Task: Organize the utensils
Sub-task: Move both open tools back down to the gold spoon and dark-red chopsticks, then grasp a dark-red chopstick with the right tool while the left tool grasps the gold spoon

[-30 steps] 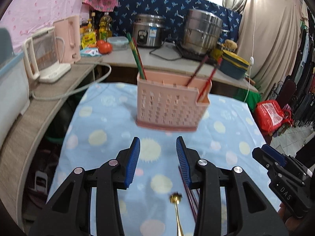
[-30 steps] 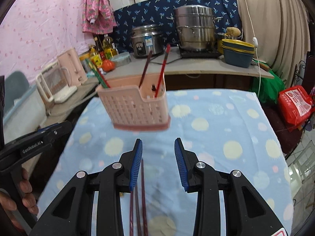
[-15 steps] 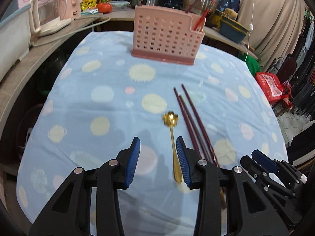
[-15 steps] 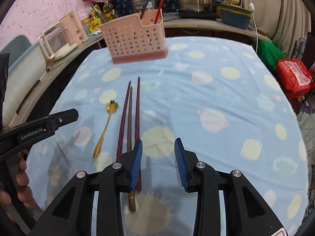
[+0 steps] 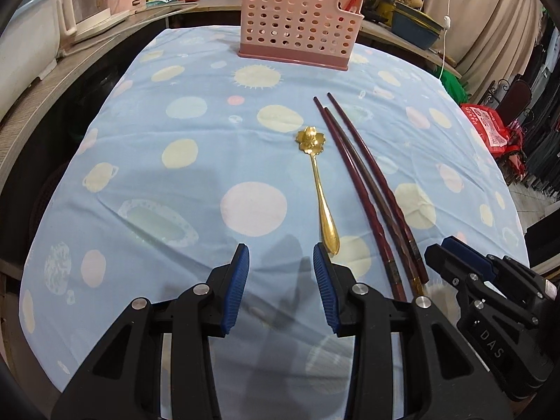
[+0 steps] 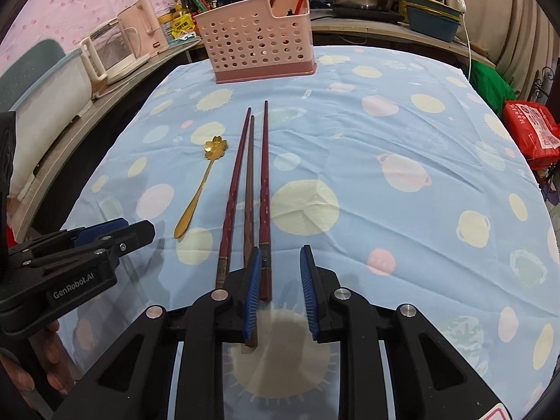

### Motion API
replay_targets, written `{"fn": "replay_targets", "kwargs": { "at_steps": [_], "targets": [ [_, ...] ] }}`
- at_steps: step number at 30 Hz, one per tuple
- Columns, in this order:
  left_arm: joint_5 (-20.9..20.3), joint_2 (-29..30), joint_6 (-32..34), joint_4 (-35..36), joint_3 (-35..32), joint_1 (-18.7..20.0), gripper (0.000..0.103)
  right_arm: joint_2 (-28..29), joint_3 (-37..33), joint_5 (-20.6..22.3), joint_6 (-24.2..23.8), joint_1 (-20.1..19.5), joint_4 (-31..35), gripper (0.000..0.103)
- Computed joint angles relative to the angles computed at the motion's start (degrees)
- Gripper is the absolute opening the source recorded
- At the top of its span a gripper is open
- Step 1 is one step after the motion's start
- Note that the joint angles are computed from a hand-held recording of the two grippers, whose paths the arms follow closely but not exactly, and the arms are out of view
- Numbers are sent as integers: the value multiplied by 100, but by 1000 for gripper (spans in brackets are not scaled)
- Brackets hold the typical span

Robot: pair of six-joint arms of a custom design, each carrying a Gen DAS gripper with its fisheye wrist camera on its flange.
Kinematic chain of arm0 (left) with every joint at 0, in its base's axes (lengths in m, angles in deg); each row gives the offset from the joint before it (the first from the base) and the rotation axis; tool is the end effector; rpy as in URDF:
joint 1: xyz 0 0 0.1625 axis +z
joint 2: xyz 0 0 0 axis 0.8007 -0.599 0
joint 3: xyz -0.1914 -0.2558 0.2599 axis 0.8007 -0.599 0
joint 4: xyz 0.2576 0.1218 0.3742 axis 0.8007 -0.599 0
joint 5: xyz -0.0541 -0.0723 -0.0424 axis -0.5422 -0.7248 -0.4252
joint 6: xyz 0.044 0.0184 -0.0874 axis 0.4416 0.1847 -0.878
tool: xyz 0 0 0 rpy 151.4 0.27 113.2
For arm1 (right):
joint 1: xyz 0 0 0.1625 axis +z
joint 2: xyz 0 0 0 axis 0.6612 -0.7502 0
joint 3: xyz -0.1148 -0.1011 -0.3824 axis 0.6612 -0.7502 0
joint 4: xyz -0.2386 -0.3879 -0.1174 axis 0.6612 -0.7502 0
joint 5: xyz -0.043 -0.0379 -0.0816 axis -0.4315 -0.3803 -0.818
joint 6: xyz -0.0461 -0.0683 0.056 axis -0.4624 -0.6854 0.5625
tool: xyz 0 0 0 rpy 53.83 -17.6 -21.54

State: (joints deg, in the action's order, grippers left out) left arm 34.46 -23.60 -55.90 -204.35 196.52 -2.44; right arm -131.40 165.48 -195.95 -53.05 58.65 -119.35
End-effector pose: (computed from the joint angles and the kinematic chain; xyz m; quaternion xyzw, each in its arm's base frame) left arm -0.2129 -0.5893 0.1336 0.0579 0.9088 -0.2717 0.3114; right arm 0.1917 -0.5867 0.1634 0.2076 -0.9153 0.2257 0.2611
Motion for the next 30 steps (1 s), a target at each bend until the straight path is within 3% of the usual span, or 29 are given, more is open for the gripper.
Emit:
{"fn": "replay_targets", "kwargs": {
  "at_steps": [5, 30],
  "targets": [
    [-8, -25, -5, 17, 32, 0, 36, 66, -37, -21, -57, 6, 35, 11],
    [-133, 77, 46, 85, -35, -27, 36, 241, -153, -31, -132, -63, -19, 8]
  ]
}}
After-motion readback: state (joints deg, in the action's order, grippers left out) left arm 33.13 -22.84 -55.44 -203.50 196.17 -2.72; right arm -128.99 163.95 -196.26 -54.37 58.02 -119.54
